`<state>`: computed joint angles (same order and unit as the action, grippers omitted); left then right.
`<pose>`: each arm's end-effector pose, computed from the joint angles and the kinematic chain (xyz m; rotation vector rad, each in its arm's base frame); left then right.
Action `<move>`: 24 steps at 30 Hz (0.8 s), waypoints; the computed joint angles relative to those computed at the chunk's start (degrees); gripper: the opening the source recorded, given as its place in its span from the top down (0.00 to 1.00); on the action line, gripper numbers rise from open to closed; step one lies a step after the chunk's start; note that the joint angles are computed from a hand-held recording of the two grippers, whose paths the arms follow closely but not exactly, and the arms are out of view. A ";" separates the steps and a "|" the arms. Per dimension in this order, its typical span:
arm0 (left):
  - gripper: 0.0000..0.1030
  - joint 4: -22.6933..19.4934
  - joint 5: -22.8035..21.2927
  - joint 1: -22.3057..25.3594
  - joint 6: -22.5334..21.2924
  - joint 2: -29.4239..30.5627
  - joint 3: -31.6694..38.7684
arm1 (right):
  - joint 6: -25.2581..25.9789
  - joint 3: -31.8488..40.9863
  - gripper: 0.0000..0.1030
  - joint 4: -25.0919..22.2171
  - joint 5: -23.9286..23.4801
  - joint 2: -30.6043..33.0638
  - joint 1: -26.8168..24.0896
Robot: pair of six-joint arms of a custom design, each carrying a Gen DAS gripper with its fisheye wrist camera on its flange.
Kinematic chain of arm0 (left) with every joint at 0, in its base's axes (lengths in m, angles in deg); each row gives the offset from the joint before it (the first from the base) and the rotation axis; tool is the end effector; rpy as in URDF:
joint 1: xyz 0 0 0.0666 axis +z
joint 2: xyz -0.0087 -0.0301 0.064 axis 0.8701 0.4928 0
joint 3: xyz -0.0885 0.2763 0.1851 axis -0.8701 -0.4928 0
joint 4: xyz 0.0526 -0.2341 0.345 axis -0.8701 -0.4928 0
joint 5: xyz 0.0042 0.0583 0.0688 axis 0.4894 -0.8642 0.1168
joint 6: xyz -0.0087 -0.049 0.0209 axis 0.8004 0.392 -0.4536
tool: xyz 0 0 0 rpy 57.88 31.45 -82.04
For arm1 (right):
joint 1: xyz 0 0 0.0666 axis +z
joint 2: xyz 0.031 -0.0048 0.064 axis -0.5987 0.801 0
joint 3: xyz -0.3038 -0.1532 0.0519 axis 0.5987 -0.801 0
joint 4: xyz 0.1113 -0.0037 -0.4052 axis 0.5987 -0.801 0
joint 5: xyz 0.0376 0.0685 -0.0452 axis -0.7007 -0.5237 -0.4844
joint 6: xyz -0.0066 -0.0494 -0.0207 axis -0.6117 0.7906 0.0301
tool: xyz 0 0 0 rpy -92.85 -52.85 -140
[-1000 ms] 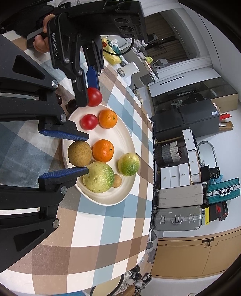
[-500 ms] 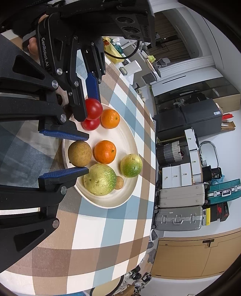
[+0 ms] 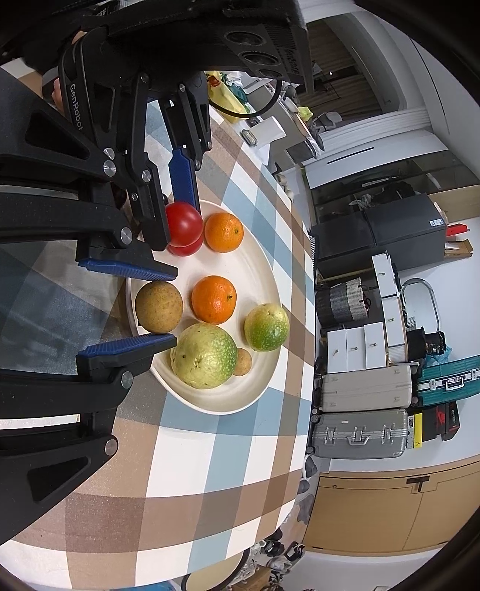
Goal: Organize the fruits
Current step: 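Carry the tomato and kiwi over the cream plate, then open both tools to release the tomato and kiwi onto the plate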
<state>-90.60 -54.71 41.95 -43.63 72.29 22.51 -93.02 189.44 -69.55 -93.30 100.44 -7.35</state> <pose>0.5695 -0.1966 0.4293 0.4530 2.3020 -0.3234 0.5405 0.3081 0.4578 -0.4191 2.3005 0.4654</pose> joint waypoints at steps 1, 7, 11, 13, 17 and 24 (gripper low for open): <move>0.72 0.03 -0.05 0.00 -0.01 0.00 0.00 | 0.05 0.01 0.71 -0.02 0.02 0.04 -0.05; 0.72 -0.30 0.19 0.26 0.25 0.23 0.15 | 0.37 0.01 0.70 -0.31 0.55 0.09 -0.18; 0.72 0.21 0.39 0.45 0.58 -0.05 -0.15 | 0.78 -0.70 0.66 0.47 1.19 -0.55 0.02; 0.71 0.33 0.29 0.48 0.57 -0.20 -0.24 | 0.59 -0.97 0.64 0.87 0.98 -0.80 -0.07; 0.70 0.18 0.26 0.62 0.80 -0.29 -0.16 | 0.26 -1.23 0.61 1.31 1.14 -1.09 -0.19; 0.39 1.44 0.58 1.83 2.40 -2.19 -2.06 | -0.37 -1.48 0.51 1.70 1.06 -1.43 -0.36</move>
<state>-89.15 -54.13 43.78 -41.23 70.10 20.45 -93.39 187.96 -67.86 -92.23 99.01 -7.71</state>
